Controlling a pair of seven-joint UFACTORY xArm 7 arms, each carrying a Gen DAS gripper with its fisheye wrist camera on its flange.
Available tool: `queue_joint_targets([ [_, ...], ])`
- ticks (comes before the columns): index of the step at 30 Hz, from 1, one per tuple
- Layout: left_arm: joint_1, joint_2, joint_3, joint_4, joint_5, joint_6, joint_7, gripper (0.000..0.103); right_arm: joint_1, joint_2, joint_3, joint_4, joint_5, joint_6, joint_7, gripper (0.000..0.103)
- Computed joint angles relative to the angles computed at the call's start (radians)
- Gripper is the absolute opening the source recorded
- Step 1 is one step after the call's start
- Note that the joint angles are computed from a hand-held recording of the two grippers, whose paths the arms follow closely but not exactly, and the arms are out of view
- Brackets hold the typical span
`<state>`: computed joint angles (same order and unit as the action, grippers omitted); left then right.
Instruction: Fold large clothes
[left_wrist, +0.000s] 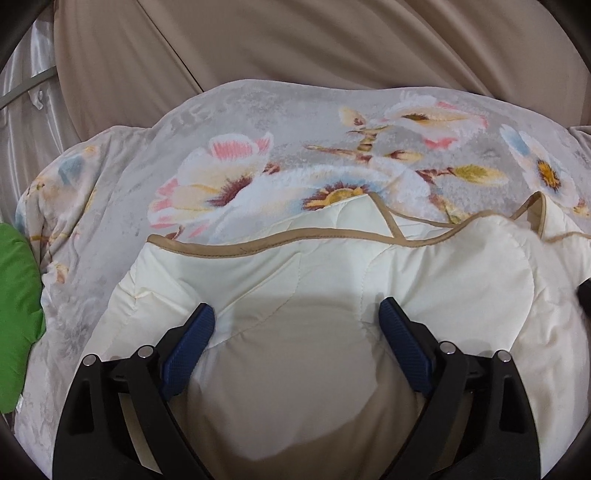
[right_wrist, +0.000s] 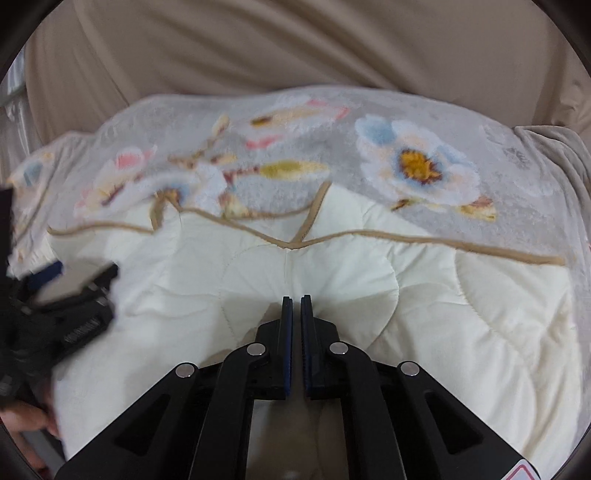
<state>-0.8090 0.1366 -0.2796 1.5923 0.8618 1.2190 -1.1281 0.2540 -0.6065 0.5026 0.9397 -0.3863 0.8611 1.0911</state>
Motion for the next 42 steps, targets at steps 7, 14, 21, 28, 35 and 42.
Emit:
queue_joint_targets([
  [7, 0.000, -0.003, 0.000, -0.004, 0.002, -0.001, -0.004, 0.088, 0.034, 0.093, 0.057, 0.086, 0.003, 0.032, -0.056, 0.010],
  [14, -0.001, -0.002, -0.002, -0.001, 0.006, 0.007, 0.000, 0.088, 0.044, 0.200, 0.133, 0.121, -0.181, 0.142, 0.024, 0.008],
  [21, 0.097, -0.227, 0.000, -0.221, -0.153, -0.258, -0.036, 0.089, 0.157, 0.128, -0.002, 0.083, -0.094, 0.067, 0.009, 0.009],
  [28, 0.181, -0.520, -0.016, -0.435, -0.247, -0.234, -0.019, 0.093, 0.197, 0.094, -0.073, 0.067, 0.109, -0.057, -0.097, 0.009],
  [35, 0.201, -0.649, 0.045, -0.640, -0.477, -0.342, 0.047, 0.094, 0.208, 0.141, -0.118, -0.024, 0.223, -0.209, -0.155, 0.000],
  [42, 0.254, -0.664, 0.037, -0.707, -0.626, -0.453, 0.071, 0.098, 0.227, 0.096, -0.166, -0.083, 0.349, -0.289, -0.221, 0.000],
])
